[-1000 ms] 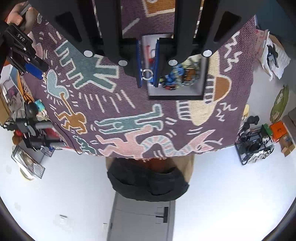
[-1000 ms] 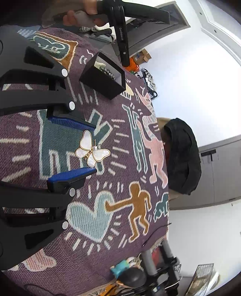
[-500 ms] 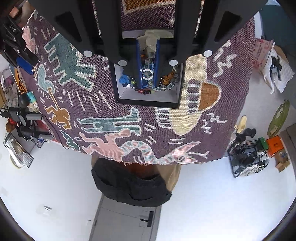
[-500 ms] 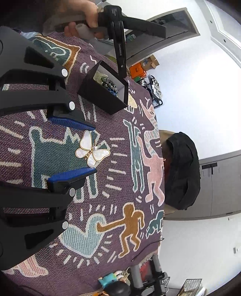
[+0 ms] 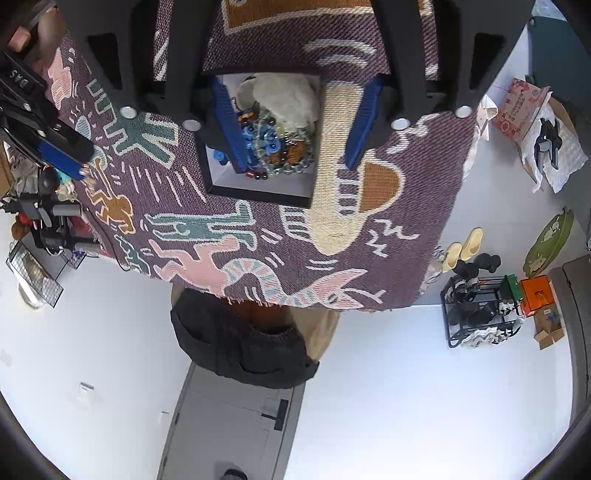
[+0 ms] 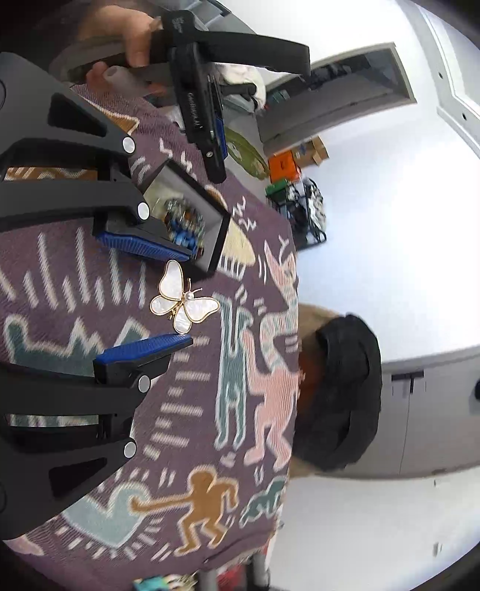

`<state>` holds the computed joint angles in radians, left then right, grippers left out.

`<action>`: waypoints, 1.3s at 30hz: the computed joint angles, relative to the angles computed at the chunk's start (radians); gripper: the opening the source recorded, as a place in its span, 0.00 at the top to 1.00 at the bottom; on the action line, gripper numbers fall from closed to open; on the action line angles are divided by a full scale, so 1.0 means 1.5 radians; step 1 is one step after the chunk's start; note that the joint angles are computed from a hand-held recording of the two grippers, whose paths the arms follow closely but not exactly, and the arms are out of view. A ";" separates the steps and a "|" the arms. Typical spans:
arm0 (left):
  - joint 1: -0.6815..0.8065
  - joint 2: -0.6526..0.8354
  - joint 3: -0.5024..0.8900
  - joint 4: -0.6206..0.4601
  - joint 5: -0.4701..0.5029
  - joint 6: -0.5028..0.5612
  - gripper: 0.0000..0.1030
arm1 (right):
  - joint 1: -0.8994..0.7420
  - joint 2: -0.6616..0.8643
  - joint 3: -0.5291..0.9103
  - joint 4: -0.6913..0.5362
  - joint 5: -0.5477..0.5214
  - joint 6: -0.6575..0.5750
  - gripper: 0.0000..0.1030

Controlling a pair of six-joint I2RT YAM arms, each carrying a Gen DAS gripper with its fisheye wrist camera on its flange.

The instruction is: Organize jewelry

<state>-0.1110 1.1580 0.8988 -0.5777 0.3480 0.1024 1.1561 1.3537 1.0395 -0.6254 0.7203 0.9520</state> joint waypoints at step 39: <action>0.242 -0.128 -0.054 -0.045 0.188 0.048 0.08 | -0.077 0.080 0.067 0.063 -0.131 -0.029 0.10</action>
<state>0.2515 0.9654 0.8184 -0.6456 0.6295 0.1748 1.0411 1.4742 1.1401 -0.5311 0.5241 0.9092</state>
